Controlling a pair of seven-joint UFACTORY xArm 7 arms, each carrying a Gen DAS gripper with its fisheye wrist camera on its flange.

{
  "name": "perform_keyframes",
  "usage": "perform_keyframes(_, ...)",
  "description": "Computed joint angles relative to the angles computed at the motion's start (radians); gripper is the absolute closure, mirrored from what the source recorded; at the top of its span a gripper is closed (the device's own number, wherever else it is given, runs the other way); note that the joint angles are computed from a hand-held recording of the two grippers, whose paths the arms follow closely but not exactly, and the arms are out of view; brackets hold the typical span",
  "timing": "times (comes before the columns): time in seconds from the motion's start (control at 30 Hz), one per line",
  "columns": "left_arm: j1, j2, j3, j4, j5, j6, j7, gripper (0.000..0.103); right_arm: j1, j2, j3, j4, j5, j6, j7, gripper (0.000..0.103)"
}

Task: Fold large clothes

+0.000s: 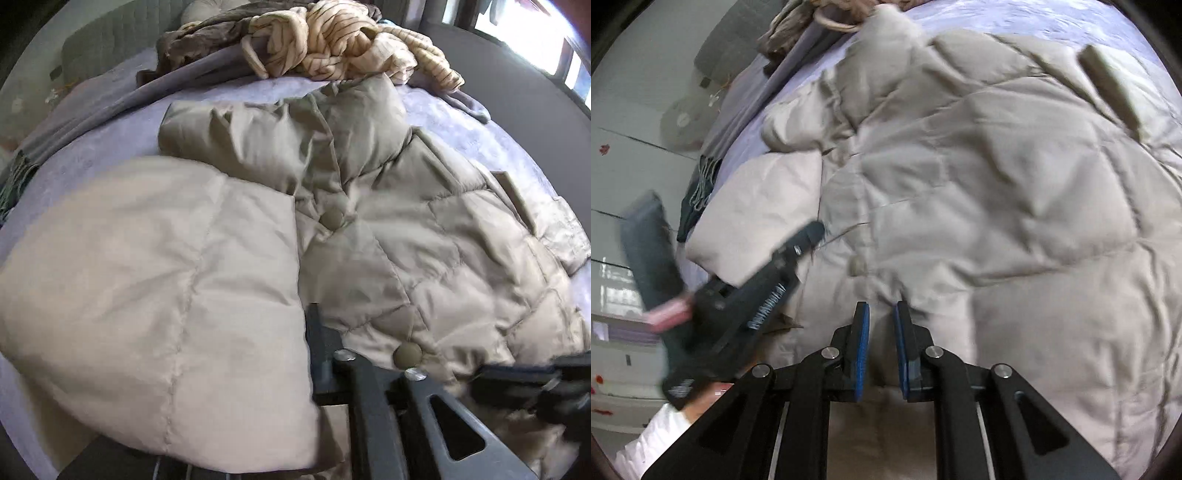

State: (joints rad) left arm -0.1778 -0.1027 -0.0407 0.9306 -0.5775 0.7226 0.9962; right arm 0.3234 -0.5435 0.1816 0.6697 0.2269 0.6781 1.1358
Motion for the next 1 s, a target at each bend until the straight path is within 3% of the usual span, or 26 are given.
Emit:
perform_keyframes(0.03,0.002,-0.008,0.005,-0.002,-0.009,0.015,0.009,0.067,0.001,-0.028,-0.005,-0.022,0.008,0.002,-0.003,0.087)
perform_keyframes(0.07,0.006,-0.022,0.013,0.001,-0.018,0.044,0.020,0.026,0.000,-0.028,-0.011,-0.018,0.010,0.005,-0.009,0.087)
perform_keyframes(0.1,0.008,-0.038,0.016,-0.006,-0.022,0.043,0.026,0.000,0.001,-0.029,-0.019,-0.016,0.008,0.010,-0.017,0.087)
perform_keyframes(0.17,0.012,-0.103,0.038,-0.035,-0.048,0.023,0.075,0.000,-0.006,-0.049,-0.021,-0.009,0.001,0.048,-0.027,0.086)
perform_keyframes(0.2,0.017,-0.115,0.054,-0.022,-0.040,0.059,0.086,0.000,-0.012,-0.049,-0.016,0.006,-0.012,0.074,-0.032,0.080)
perform_keyframes(0.3,0.051,-0.122,0.121,0.039,-0.063,0.170,0.114,0.000,-0.036,0.055,0.048,0.133,-0.102,0.131,-0.005,0.034)
perform_keyframes(0.4,0.127,-0.009,0.169,0.196,-0.092,0.259,0.085,0.000,-0.038,0.148,0.085,0.276,-0.219,0.186,-0.048,0.030)
perform_keyframes(0.5,0.218,0.188,0.192,0.419,-0.096,0.383,-0.060,0.000,-0.025,0.315,0.131,0.478,-0.375,0.274,-0.101,0.021)
perform_keyframes(0.53,0.238,0.247,0.188,0.478,-0.092,0.408,-0.105,0.000,-0.010,0.391,0.149,0.565,-0.449,0.317,-0.123,0.021)
perform_keyframes(0.63,0.330,0.478,0.169,0.706,-0.118,0.590,-0.255,0.001,0.061,0.620,0.180,0.812,-0.640,0.479,-0.155,0.021)
perform_keyframes(0.7,0.357,0.570,0.154,0.780,-0.118,0.644,-0.329,0.032,0.114,0.745,0.174,0.947,-0.719,0.567,-0.196,0.021)
perform_keyframes(0.73,0.370,0.607,0.136,0.809,-0.120,0.670,-0.346,0.040,0.143,0.793,0.166,1.002,-0.754,0.608,-0.214,0.021)
perform_keyframes(0.77,0.383,0.620,0.116,0.814,-0.133,0.677,-0.346,0.063,0.173,0.842,0.151,1.056,-0.786,0.651,-0.234,0.021)
perform_keyframes(0.8,0.407,0.620,0.081,0.804,-0.135,0.676,-0.337,0.076,0.203,0.897,0.129,1.114,-0.819,0.698,-0.254,0.021)
perform_keyframes(0.87,0.381,0.553,0.077,0.715,-0.104,0.571,-0.284,0.076,0.233,0.944,0.090,1.160,-0.840,0.743,-0.278,0.022)
perform_keyframes(0.9,0.376,0.521,0.065,0.672,-0.085,0.514,-0.252,0.076,0.236,0.948,0.074,1.157,-0.840,0.747,-0.274,0.040)
perform_keyframes(0.93,0.371,0.493,0.055,0.635,-0.062,0.465,-0.229,0.076,0.230,0.917,0.054,1.114,-0.829,0.726,-0.242,0.097)
perform_keyframes(1.0,0.376,0.463,0.035,0.598,-0.032,0.415,-0.210,0.076,0.231,0.825,0.010,1.017,-0.811,0.675,-0.123,0.099)
